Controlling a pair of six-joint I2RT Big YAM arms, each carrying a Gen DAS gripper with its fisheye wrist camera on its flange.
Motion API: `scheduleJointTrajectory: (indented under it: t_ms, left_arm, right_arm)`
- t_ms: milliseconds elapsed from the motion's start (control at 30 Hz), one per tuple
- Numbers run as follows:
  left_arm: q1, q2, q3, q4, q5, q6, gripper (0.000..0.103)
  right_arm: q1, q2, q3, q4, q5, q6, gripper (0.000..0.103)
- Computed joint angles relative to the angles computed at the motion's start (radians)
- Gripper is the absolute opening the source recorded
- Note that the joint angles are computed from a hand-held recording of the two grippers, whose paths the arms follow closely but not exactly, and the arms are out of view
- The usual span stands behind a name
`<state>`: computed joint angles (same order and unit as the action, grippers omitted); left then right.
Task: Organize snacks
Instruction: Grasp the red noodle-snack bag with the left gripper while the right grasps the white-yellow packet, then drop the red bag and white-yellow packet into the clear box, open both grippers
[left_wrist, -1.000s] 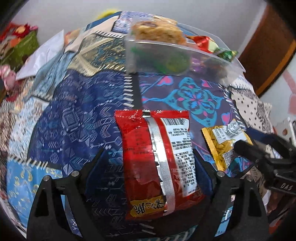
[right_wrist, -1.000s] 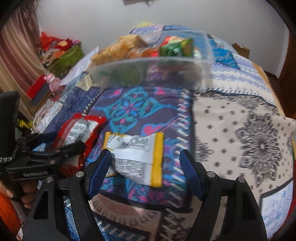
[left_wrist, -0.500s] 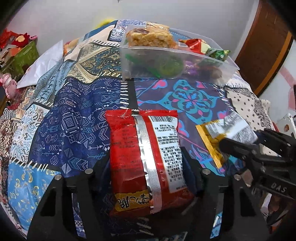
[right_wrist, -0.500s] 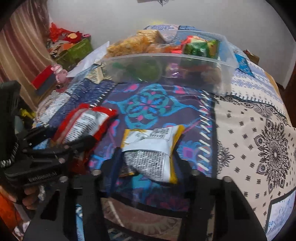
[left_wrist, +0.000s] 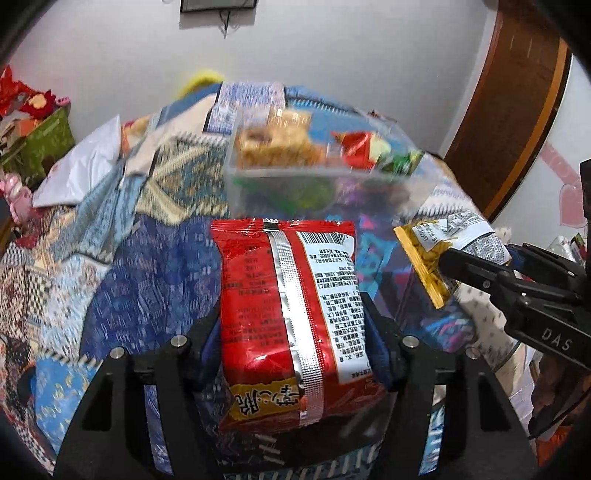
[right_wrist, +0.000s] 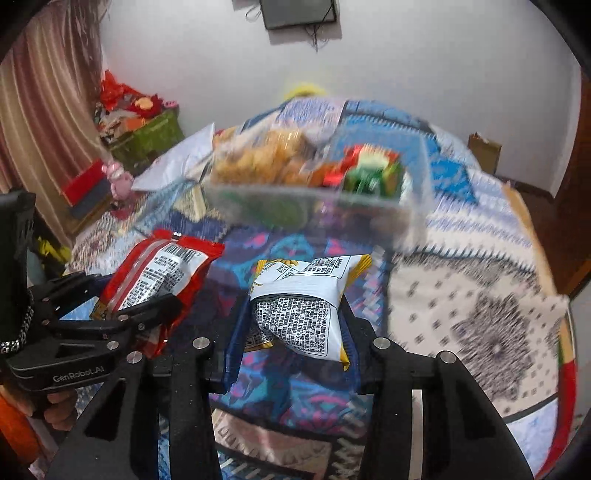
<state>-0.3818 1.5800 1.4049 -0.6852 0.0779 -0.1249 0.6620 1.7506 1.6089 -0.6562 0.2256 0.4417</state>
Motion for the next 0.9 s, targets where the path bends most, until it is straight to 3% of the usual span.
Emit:
scheduleJointTrajectory:
  t_ms: [300,567,833,900]
  left_arm:
    - [0.001,0.050,0.138,0.021,0.007,0.023,0.065]
    - [0.006,0.159,0.316,0.003,-0.005,0.030,0.065]
    - [-0.012,0.325,0.543,-0.053,-0.011,0.045,0.065]
    - [-0.015,0.383,0.626,-0.095,0.001,0.045,0.065]
  right_arm:
    - [-0.036,-0.013,0.036,0.049,0.059,-0.038,0.041]
    - [-0.074,0.026,0.106,0.075,0.071,-0.073,0.041]
    - [-0.118,0.115,0.217,0.063,0.057,-0.104,0.041]
    - [-0.129,0.138,0.247,0.051,0.055,-0.111,0.041]
